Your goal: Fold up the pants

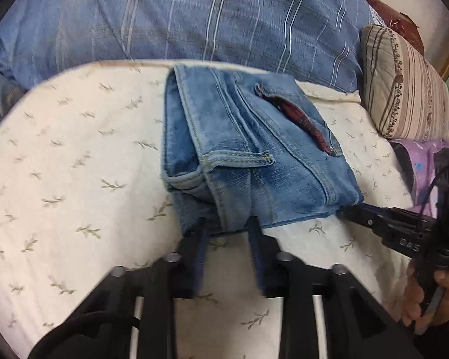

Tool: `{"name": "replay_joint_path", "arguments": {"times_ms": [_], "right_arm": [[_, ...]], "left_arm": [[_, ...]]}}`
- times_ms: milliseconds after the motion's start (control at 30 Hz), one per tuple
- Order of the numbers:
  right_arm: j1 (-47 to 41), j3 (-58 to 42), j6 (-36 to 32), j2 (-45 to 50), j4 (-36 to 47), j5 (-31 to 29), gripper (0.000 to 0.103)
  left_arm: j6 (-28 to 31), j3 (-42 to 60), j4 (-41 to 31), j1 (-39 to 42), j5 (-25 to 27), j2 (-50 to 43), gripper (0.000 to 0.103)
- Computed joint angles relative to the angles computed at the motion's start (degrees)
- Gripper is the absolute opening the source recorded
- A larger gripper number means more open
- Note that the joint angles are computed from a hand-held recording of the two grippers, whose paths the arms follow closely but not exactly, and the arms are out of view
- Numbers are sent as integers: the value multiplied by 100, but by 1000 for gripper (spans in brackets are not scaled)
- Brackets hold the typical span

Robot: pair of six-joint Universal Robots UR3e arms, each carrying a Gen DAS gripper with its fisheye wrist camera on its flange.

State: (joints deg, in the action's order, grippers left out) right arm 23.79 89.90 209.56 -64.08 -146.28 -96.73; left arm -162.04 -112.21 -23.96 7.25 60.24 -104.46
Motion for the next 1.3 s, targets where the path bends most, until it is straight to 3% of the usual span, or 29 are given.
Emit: {"name": "replay_joint_path", "arguments": {"times_ms": [33, 67, 100, 133, 267, 400, 567, 667, 767, 867, 1300], "right_arm": [[53, 14, 8, -17, -49, -26, 44], [131, 9, 28, -29, -88, -137, 55], [258, -17, 89, -47, -76, -360, 59], [365, -14, 155, -66, -78, -541, 63], [697, 297, 573, -209, -235, -877, 65], [912, 701, 1020, -405, -542, -885, 65], [1090, 1313, 1429, -626, -1355, -768, 69], [1174, 1216, 1391, -500, -1368, -739, 69], [1287, 987, 1349, -359, -1208, -915, 69], [1340, 997, 1348, -350, -1300, -1024, 69], [1485, 1081, 1342, -407, -1636, -1621, 69]], "left_arm": [[-131, -133, 361, -117, 258, 66, 47], [-212, -507, 858, -169, 576, 275, 61], [-315, -859, 1372, -204, 822, 412, 68], [-386, -1070, 1666, -205, 926, 492, 68], [-707, -2119, 2374, -28, 1080, 1048, 69], [-596, -2701, 2436, -21, 1270, 1624, 71], [-665, -3372, 2919, -397, 1981, 2165, 77], [-705, -3466, 3216, -776, 2449, 2211, 77], [-670, -3687, 3496, -840, 2400, 2410, 78], [-756, -3678, 3634, -1126, 2706, 2298, 78], [-691, -3391, 2990, -1061, 2721, 2490, 78]]}}
